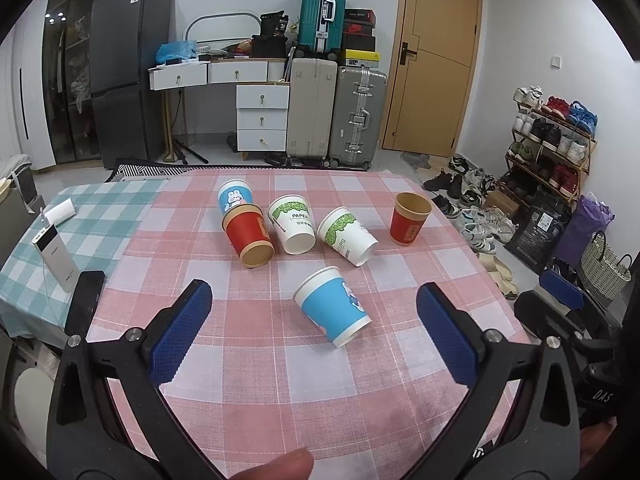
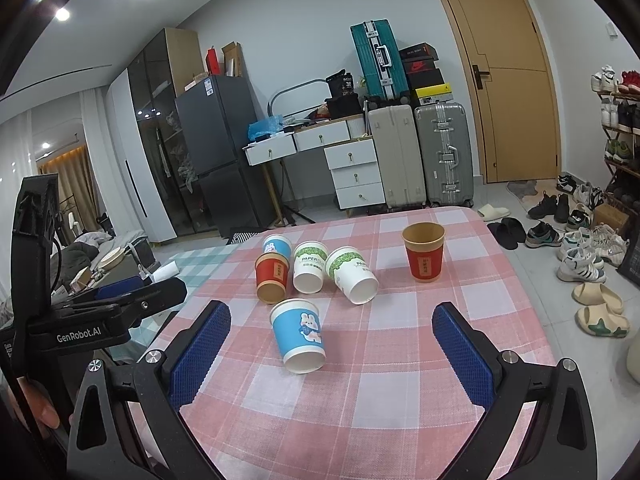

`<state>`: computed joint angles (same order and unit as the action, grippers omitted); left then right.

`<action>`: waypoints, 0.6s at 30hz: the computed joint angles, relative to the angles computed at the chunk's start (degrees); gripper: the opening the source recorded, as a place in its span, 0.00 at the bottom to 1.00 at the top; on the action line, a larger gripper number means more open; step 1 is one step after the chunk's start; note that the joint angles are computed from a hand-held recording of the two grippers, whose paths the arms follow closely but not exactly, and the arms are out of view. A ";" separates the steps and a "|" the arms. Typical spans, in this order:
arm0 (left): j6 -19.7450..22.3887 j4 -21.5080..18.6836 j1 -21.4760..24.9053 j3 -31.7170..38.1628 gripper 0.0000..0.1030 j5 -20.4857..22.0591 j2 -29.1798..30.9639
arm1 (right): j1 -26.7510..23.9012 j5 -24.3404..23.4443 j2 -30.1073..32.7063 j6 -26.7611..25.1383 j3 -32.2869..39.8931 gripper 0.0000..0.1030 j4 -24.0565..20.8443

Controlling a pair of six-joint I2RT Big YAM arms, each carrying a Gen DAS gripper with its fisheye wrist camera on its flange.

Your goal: Flip cup upright

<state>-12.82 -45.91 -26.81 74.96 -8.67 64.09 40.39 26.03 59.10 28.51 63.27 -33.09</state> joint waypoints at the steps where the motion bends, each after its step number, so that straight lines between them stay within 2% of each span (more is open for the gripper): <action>1: 0.14 0.06 -0.01 0.05 0.99 0.02 0.11 | -0.13 -0.18 0.19 0.00 0.07 1.00 0.06; 11: 0.57 0.13 1.69 0.08 0.99 2.49 0.48 | -0.32 -0.33 0.53 0.16 0.05 1.00 0.31; 12: -0.18 -0.39 0.12 0.15 0.99 1.10 -0.02 | -0.37 -0.39 0.62 0.13 0.06 1.00 0.37; 18: -0.27 -0.34 0.18 0.37 0.99 2.03 0.26 | -0.58 -0.62 0.70 0.14 0.07 1.00 0.29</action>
<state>-13.09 -46.25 -26.62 75.33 -6.64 64.35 39.82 25.41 59.80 28.66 63.34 -32.80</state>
